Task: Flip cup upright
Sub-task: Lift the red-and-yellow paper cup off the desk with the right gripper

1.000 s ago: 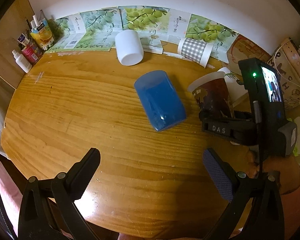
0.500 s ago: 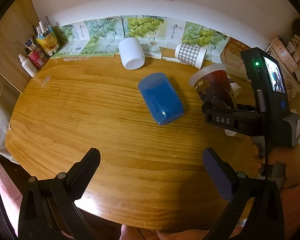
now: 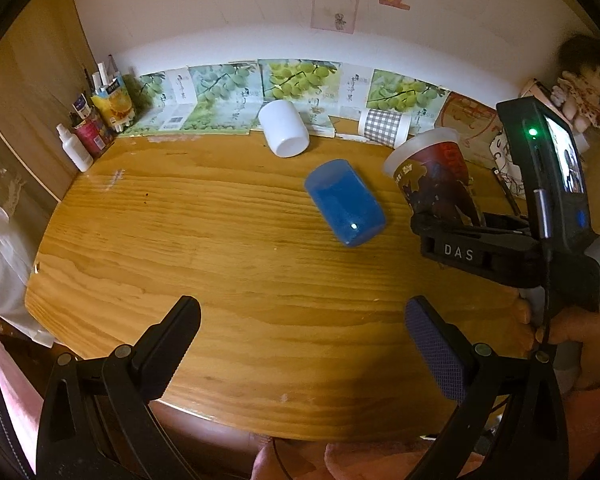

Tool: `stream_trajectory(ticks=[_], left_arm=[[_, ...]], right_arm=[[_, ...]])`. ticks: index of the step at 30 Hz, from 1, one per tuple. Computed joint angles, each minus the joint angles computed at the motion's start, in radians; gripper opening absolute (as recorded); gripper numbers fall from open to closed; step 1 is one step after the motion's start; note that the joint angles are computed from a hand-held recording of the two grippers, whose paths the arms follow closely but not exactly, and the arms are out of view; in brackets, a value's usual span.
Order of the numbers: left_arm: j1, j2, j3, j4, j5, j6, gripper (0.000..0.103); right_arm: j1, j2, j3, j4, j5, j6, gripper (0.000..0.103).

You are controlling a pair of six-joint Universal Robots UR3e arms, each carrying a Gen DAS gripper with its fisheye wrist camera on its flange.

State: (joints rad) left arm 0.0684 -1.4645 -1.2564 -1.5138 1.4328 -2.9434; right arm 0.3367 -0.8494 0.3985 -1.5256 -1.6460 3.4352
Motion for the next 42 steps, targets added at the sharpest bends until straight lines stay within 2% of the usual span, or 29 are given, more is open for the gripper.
stream_trajectory(ticks=[8,17,25,34,42], left_arm=[[0.165,0.138,-0.109,-0.030,-0.084,0.199,0.102],[0.396,0.283,-0.183,-0.129,-0.199,0.498,0.102],[0.611,0.385,-0.205,-0.281,-0.299,0.768,0.102],[0.736,0.426,-0.241,-0.342,-0.321,0.906,0.102],[0.745,0.423,-0.279,-0.283,-0.303,0.925,0.102]], right_arm=[[0.117,-0.079,0.133,-0.075,-0.074,0.159,0.068],[0.239,-0.146,0.275,-0.143,-0.128,0.393,0.068],[0.337,-0.210,0.459,-0.250,-0.116,0.586,0.068],[0.414,-0.216,0.583,-0.342,-0.145,0.754,0.067],[0.435,-0.180,0.607,-0.381,-0.162,0.814,0.067]])
